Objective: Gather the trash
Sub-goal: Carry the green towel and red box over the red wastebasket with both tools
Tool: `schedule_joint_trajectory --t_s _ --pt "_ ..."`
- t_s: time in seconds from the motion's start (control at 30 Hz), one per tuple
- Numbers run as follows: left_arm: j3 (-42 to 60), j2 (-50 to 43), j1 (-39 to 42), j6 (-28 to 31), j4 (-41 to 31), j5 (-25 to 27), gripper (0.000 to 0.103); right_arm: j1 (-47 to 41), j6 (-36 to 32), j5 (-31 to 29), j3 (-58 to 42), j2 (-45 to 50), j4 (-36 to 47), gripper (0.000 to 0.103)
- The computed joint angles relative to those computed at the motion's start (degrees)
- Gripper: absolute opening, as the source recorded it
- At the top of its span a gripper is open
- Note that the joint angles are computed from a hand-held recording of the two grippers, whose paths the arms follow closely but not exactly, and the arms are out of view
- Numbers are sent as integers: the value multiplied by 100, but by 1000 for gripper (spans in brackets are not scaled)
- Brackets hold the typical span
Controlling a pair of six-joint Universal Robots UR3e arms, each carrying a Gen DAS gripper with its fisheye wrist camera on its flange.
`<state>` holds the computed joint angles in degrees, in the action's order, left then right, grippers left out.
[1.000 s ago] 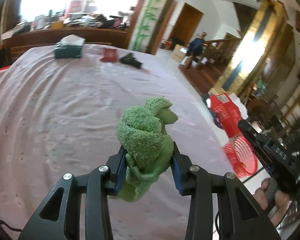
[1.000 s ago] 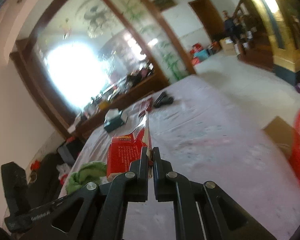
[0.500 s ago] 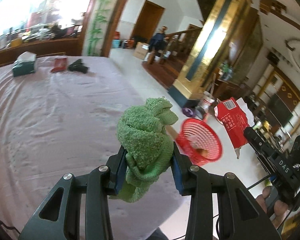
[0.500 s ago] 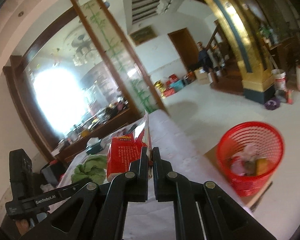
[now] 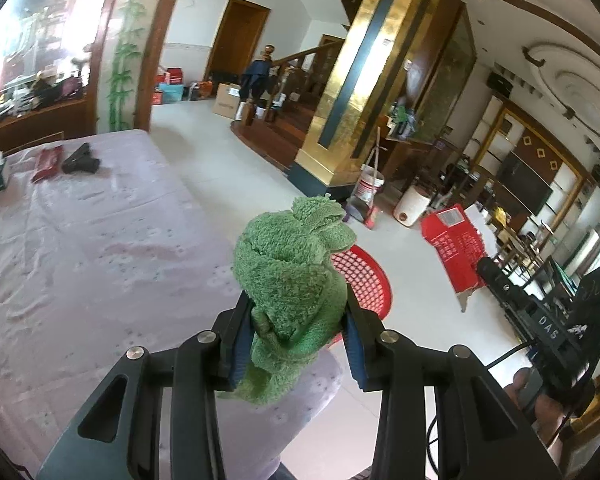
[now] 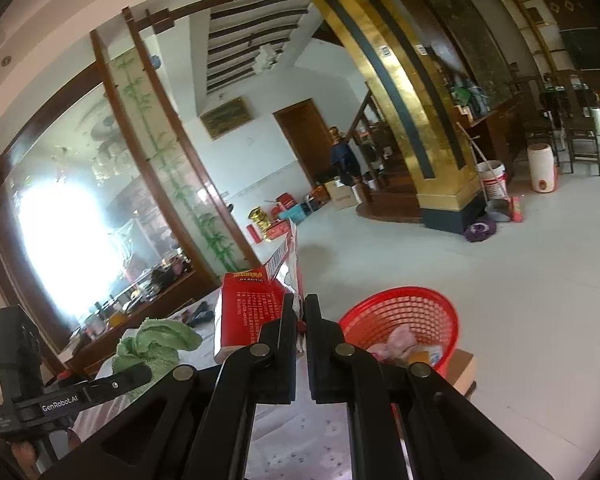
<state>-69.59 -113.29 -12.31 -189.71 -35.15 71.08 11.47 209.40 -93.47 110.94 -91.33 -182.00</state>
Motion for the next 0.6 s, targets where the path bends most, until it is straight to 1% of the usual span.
schedule_joint_trajectory --t_s 0.2,0.47,0.6 --pt "1107 -686 -334 12 -372 75 38 -281 63 127 134 -71 -23 4" --pt "2334 -1448 -603 65 -841 145 38 -721 102 370 391 -280 -33 4" --pt "3262 -2032 -710 45 -1260 171 38 -901 108 490 389 -275 -9 4"
